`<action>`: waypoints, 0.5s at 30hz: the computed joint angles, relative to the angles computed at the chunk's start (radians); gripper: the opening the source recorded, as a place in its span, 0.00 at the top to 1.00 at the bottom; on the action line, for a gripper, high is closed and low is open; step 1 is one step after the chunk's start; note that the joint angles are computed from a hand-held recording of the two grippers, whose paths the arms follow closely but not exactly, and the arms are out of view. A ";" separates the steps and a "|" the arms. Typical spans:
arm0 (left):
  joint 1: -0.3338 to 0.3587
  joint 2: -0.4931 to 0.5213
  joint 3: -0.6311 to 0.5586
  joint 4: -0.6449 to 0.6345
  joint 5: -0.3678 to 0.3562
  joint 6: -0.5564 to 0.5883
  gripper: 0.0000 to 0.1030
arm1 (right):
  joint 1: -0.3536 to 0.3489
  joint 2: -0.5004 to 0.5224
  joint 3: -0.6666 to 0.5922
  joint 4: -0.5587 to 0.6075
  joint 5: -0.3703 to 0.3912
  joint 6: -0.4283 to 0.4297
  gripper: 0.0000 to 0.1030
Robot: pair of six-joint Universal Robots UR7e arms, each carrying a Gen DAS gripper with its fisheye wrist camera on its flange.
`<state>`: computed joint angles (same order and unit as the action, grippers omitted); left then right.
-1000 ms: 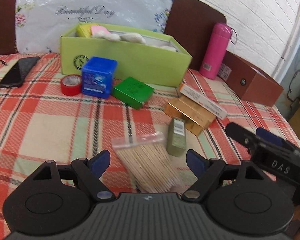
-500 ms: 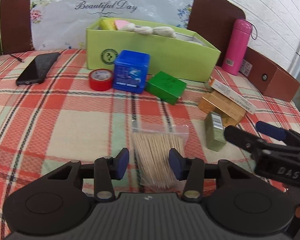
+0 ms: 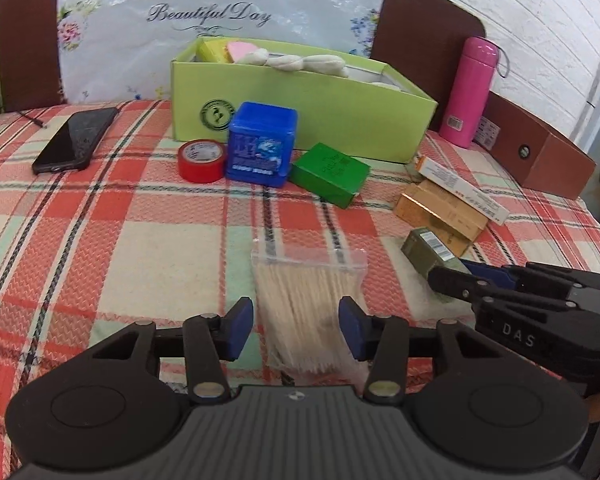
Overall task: Organize objects
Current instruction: 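Grasp the toothpick bag with the left tool while the right tool grasps the olive-green box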
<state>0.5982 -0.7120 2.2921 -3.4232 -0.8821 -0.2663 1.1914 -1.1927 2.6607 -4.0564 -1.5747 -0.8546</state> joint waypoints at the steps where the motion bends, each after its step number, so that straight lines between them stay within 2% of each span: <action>1: -0.003 0.007 -0.004 -0.006 0.001 0.011 0.43 | -0.011 -0.013 0.009 0.004 0.005 0.002 0.78; 2: -0.008 0.016 -0.007 -0.011 0.011 0.021 0.39 | -0.017 -0.025 0.013 0.010 0.005 0.009 0.78; 7: -0.009 0.043 -0.033 0.018 0.039 0.056 0.38 | -0.031 -0.038 0.021 0.009 0.018 0.028 0.74; 10: -0.003 0.041 -0.035 0.016 0.031 0.066 0.38 | -0.022 -0.025 0.014 0.013 0.009 0.027 0.69; 11: 0.000 0.038 -0.034 0.016 0.027 0.065 0.41 | -0.021 -0.018 0.014 0.008 0.008 0.027 0.66; 15: 0.003 0.036 -0.037 0.018 0.023 0.066 0.43 | -0.018 -0.005 0.012 -0.004 0.010 0.024 0.62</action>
